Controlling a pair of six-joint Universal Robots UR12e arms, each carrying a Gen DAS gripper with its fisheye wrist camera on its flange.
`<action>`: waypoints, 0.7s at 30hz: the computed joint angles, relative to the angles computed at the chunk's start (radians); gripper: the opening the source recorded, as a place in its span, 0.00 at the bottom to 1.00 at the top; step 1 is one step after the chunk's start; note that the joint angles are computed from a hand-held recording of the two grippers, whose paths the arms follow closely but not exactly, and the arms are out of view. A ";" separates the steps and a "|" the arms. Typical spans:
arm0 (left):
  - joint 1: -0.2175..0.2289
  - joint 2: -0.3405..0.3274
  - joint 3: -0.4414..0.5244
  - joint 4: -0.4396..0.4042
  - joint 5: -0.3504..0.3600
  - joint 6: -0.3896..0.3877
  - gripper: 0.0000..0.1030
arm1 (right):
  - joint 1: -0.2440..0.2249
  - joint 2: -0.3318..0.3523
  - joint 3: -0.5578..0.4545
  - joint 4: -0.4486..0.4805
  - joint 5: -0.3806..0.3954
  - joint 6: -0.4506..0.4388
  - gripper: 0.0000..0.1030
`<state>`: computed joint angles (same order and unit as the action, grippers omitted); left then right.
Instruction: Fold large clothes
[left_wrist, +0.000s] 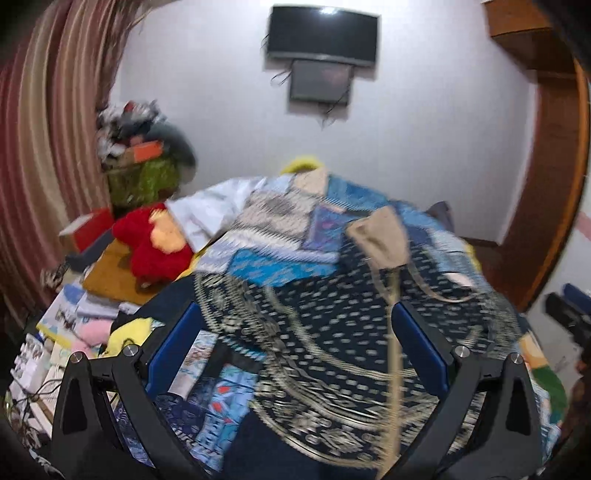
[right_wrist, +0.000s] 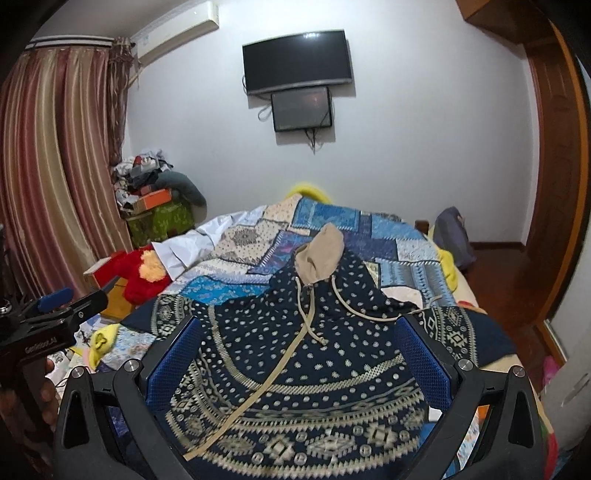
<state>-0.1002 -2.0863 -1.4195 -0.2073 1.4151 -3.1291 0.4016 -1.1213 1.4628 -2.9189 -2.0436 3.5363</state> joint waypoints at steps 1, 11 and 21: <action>0.002 -0.017 0.022 -0.024 0.028 -0.013 1.00 | -0.009 0.010 -0.014 0.014 0.009 -0.007 1.00; 0.056 -0.170 0.225 -0.405 0.033 -0.042 1.00 | -0.078 0.108 -0.139 0.299 0.140 -0.062 1.00; 0.087 -0.285 0.361 -0.548 -0.123 -0.126 1.00 | -0.135 0.178 -0.203 0.504 0.425 -0.011 1.00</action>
